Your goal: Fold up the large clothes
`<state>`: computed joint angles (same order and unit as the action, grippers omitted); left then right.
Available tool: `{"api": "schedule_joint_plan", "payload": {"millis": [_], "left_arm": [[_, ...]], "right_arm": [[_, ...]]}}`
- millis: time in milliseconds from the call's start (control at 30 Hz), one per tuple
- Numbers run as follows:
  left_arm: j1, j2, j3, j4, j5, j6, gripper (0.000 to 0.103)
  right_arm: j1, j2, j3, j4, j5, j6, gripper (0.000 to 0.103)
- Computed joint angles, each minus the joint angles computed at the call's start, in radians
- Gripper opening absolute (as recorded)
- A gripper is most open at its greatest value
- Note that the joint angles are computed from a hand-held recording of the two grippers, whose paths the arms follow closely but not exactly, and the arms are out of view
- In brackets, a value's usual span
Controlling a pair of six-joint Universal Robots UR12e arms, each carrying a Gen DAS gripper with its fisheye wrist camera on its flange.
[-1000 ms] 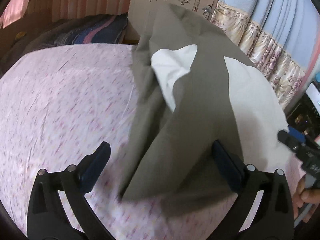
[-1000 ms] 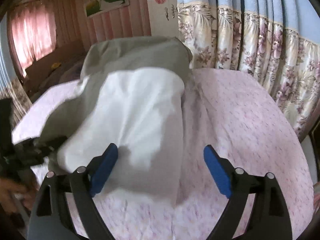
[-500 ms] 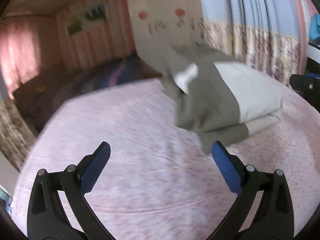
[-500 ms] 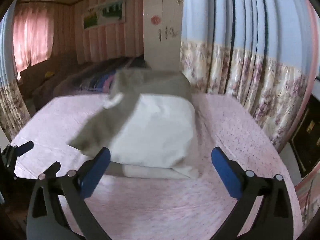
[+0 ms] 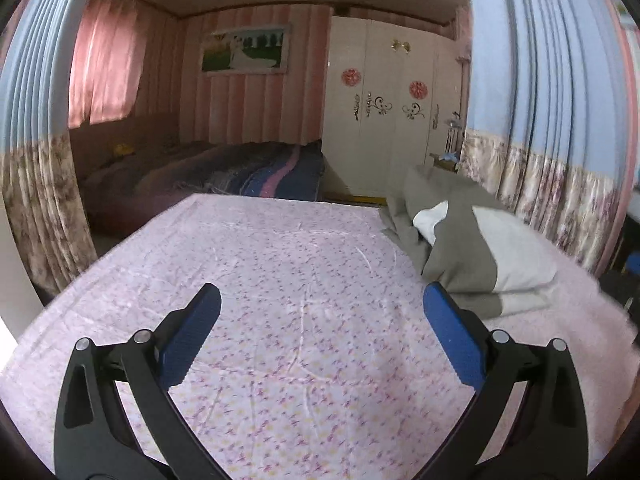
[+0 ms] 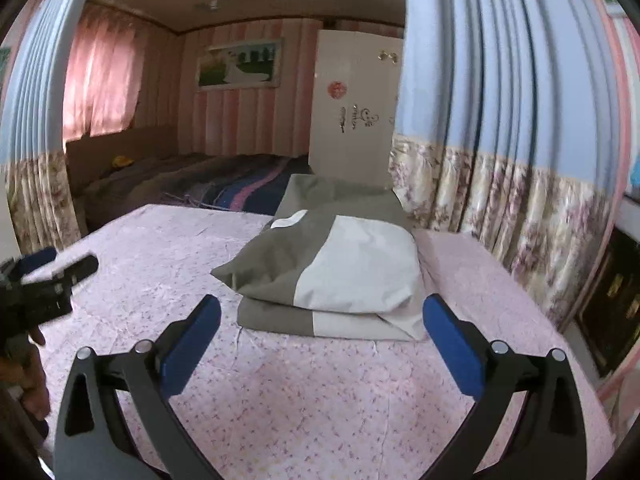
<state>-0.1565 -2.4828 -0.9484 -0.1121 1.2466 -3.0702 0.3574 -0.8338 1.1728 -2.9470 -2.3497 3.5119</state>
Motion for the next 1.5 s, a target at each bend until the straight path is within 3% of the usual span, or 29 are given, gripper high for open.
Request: {"api": "schedule_joint_plan", "payload": {"millis": [167, 300, 1500], "left_arm": [[-0.003, -0.004, -0.016, 0.034, 0.020, 0.004, 0.100], [0.007, 0.005, -0.026, 0.053, -0.017, -0.040, 0.100], [0.009, 0.046, -0.092, 0.101, -0.023, -0.008, 0.100]], "right_arm": [[-0.003, -0.009, 0.024, -0.013, -0.011, 0.037, 0.101], [-0.001, -0.013, 0.033, -0.028, -0.026, 0.034, 0.101], [0.000, -0.027, 0.057, -0.023, -0.040, 0.061, 0.101]]}}
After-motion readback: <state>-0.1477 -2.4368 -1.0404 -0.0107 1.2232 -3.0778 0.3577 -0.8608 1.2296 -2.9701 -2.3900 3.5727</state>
